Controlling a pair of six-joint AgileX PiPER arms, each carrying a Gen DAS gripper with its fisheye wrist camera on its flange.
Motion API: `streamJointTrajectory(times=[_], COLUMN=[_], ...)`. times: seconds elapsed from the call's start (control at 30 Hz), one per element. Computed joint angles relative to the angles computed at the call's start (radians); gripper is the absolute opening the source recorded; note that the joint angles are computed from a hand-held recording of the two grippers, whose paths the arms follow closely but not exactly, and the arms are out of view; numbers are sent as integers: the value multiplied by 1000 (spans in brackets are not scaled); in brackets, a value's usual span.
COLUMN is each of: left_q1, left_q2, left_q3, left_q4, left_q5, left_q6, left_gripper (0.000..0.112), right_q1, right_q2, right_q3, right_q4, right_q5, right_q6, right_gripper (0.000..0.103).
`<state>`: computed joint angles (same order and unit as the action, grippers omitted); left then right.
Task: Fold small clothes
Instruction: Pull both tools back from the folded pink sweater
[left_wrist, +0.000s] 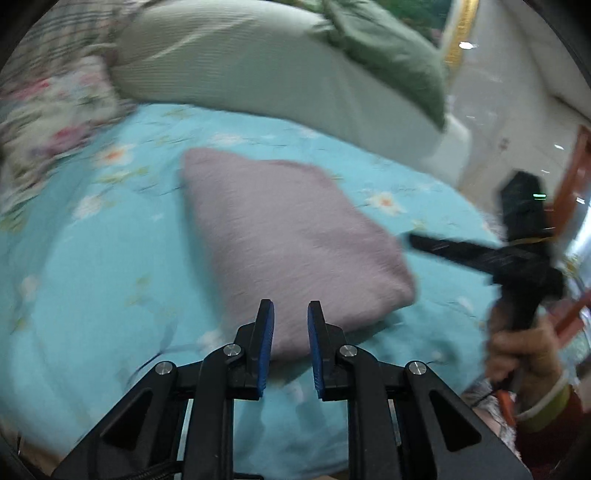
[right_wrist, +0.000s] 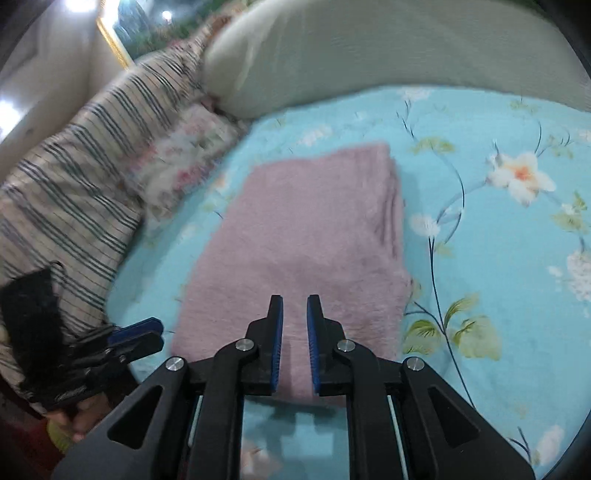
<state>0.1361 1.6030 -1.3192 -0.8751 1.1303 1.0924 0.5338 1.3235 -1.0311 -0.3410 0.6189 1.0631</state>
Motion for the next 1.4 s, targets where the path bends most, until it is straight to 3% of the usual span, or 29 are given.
streamJointTrajectory(times=[0.03, 0.1, 0.17, 0.37, 0.53, 0.63, 0.73, 0.83, 0.93, 1.07, 1.13, 1.17, 1.23, 1.4], left_q1=[-29, -103, -141, -129, -150, -138, -138, -134, -124, -128, -132, -132, -126, -117], left_q2=[15, 55, 73, 57, 32, 21, 24, 30, 33, 29, 28, 27, 32, 39], left_q3=[-1, 7, 48, 81, 113, 126, 126, 117, 117, 124, 123, 122, 115, 116], left_q4=[10, 102, 156, 110, 118, 112, 108, 105, 98, 102, 108, 109, 108, 99], left_q5=[-16, -80, -161, -168, -211, -212, -214, -204, -199, -207, -210, -209, -196, -192], left_q6=[-1, -45, -70, -73, -96, -87, -90, -82, -66, -72, -80, -83, -88, -75], left_gripper=[19, 19, 15, 15, 15, 15, 14, 14, 14, 14, 14, 14, 14, 14], right_q1=[-23, -91, -139, -99, 53, 98, 47, 45, 20, -77, -107, -133, -140, -112], right_q2=[21, 6, -20, -11, -85, -60, -96, -96, -81, 46, 143, 168, 146, 100], right_q3=[17, 102, 161, 127, 100, 105, 188, 124, 45, -95, -142, -129, -74, -55], right_q4=[5, 85, 170, 55, -129, -131, -76, -67, -105, -53, -42, -5, -30, -46], right_q5=[6, -82, -156, -96, 7, 99, -2, 43, 33, 30, 92, 70, 12, 17], right_q6=[5, -53, -122, -38, 138, 135, 142, 120, 101, -42, -80, -103, -62, -20], right_gripper=[14, 3, 0, 0, 4, 6, 3, 6, 6, 7, 6, 0, 0, 1])
